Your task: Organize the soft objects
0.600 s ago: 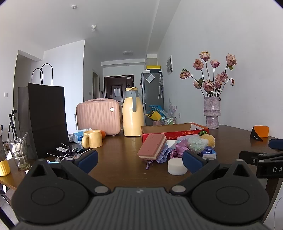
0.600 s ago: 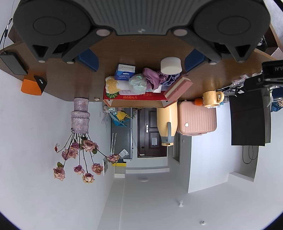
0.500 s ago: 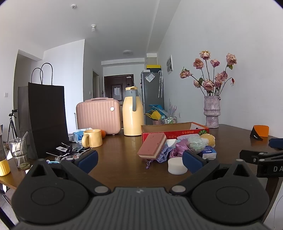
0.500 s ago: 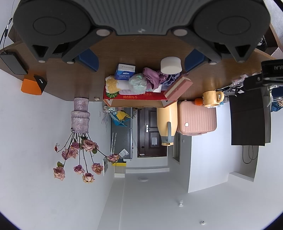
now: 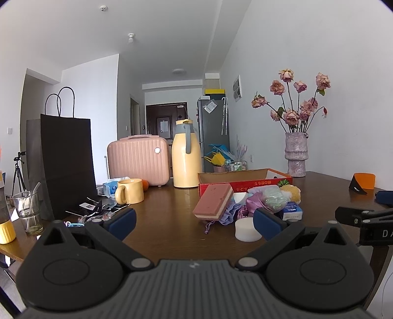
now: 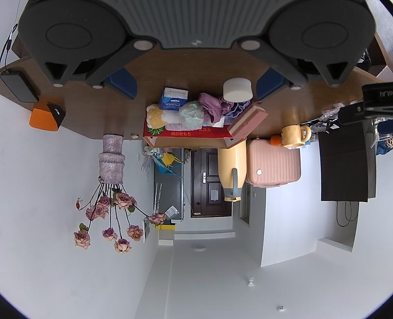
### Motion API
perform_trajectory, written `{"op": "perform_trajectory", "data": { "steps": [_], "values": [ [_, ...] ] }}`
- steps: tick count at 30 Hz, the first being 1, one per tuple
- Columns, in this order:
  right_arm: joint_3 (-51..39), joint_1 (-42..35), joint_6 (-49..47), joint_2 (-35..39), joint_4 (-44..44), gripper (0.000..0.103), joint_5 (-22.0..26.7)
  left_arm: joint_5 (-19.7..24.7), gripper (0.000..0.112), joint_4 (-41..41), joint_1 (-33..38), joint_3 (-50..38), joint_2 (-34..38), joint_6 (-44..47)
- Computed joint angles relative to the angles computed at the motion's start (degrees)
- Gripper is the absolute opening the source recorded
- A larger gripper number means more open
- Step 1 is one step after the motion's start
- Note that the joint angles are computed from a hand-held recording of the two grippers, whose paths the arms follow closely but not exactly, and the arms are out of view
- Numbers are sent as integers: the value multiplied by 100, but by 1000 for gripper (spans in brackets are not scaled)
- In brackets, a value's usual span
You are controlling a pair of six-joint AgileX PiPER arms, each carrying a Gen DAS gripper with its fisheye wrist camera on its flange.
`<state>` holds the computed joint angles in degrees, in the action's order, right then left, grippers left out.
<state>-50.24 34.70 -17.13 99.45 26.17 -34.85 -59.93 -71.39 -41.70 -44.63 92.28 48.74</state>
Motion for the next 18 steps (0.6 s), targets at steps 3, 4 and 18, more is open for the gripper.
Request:
{"op": "perform_trajectory", "data": {
  "steps": [3, 4, 18],
  "values": [
    [6, 1, -7, -14, 15, 103, 16, 0, 103, -8, -4, -6, 3, 4],
    [10, 6, -5, -10, 15, 103, 4, -2, 103, -5, -6, -4, 4, 0],
    [20, 7, 19, -5, -7, 103, -2, -16, 103, 5, -73, 25, -26, 1]
  ]
}}
